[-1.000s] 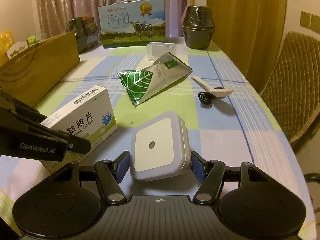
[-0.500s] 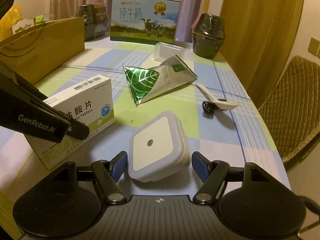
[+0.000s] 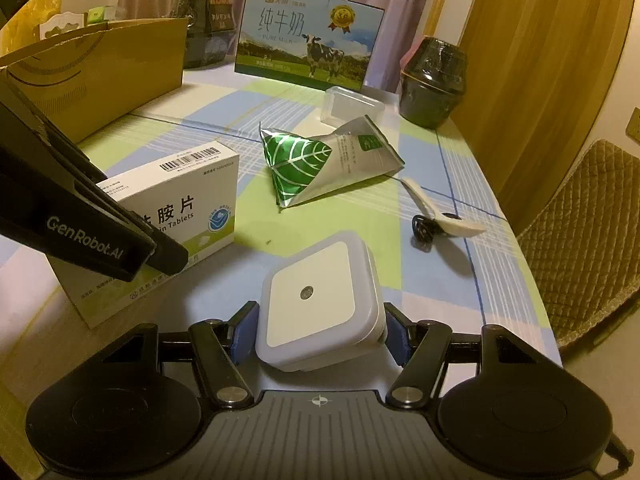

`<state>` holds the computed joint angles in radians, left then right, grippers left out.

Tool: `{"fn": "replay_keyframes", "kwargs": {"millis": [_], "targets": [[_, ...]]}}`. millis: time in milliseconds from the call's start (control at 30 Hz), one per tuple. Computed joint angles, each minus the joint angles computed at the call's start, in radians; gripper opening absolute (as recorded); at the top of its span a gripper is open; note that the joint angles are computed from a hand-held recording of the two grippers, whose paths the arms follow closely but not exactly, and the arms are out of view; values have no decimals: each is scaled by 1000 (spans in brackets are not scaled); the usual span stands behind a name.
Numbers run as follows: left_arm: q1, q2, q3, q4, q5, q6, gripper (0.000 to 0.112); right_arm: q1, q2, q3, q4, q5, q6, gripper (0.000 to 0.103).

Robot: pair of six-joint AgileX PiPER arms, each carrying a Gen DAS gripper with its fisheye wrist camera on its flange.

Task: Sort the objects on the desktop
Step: 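Lift the white pill box and night light off the table in both tools, then carry the pill box and night light over the cardboard box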

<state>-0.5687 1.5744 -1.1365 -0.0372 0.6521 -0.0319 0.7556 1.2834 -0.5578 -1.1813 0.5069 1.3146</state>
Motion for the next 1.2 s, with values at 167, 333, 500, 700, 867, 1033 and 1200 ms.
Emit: {"fn": "replay_keyframes", "kwargs": {"millis": [167, 333, 500, 700, 867, 1033, 1200], "targets": [[-4, 9, -8, 12, 9, -6, 20, 11, 0, 3, -9, 14, 16, 61], [8, -16, 11, 0, -3, -13, 20, 16, -21, 6, 3, 27, 17, 61], [17, -64, 33, -6, 6, -15, 20, 39, -43, -10, 33, 54, 5, 61], [36, -137, 62, -8, 26, -36, 20, 78, -87, -35, 104, 99, -29, 61], [55, -206, 90, 7, 47, -58, 20, 80, -125, -72, 212, 120, -70, 61], [73, -273, 110, 19, 69, -77, 20, 114, -154, -117, 281, 169, -96, 61], [96, -339, 111, 30, 92, -84, 20, 156, -158, -180, 335, 209, -104, 61]]}}
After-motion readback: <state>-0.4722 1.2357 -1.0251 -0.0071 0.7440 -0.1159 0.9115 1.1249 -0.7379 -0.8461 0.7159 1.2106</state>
